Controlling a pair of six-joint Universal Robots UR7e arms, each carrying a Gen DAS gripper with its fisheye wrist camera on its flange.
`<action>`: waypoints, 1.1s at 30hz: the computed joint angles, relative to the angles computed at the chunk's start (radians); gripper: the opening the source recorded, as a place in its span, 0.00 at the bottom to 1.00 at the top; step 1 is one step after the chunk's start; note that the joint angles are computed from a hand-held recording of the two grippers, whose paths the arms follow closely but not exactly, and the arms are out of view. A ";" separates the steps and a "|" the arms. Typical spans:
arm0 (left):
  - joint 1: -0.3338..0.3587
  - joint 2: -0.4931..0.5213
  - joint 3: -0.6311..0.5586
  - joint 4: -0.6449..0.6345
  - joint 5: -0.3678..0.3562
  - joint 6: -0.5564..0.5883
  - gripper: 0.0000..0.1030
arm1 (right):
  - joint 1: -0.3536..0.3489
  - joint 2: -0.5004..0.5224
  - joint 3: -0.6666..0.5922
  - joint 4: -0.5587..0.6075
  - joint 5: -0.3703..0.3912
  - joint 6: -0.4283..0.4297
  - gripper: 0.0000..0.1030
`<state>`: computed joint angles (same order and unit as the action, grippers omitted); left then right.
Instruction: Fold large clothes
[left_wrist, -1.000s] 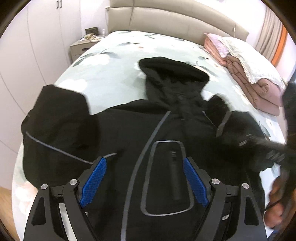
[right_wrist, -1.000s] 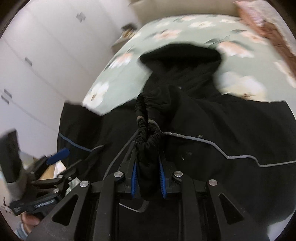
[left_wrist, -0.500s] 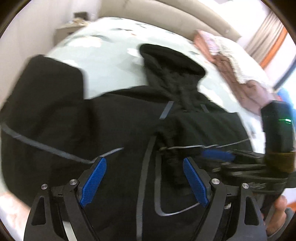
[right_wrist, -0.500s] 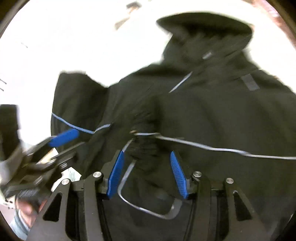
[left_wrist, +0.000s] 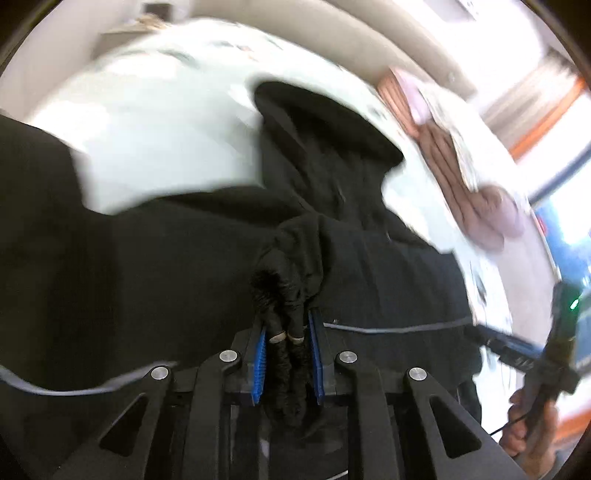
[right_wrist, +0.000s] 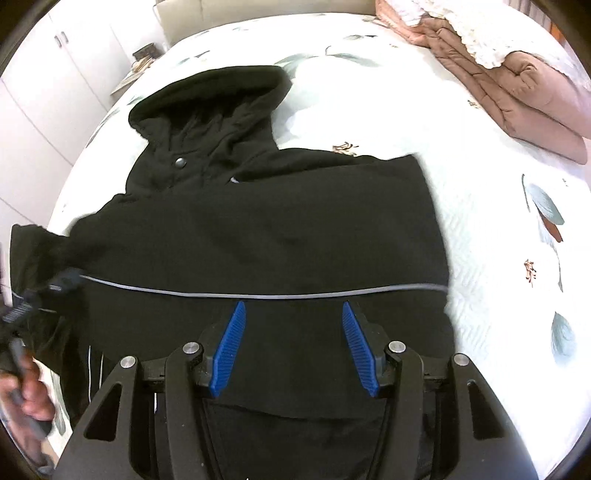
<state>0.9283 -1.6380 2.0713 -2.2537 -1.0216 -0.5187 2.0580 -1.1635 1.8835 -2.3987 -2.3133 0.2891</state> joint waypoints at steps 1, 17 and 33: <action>0.011 -0.018 -0.008 0.032 -0.001 -0.014 0.20 | -0.009 0.006 0.002 -0.008 0.010 0.001 0.59; -0.092 -0.193 0.065 0.282 0.066 -0.137 0.44 | 0.033 0.100 -0.020 0.049 -0.013 -0.043 0.66; 0.119 -0.460 -0.063 0.341 0.333 -0.207 0.57 | 0.075 0.239 -0.078 0.167 0.022 -0.055 0.75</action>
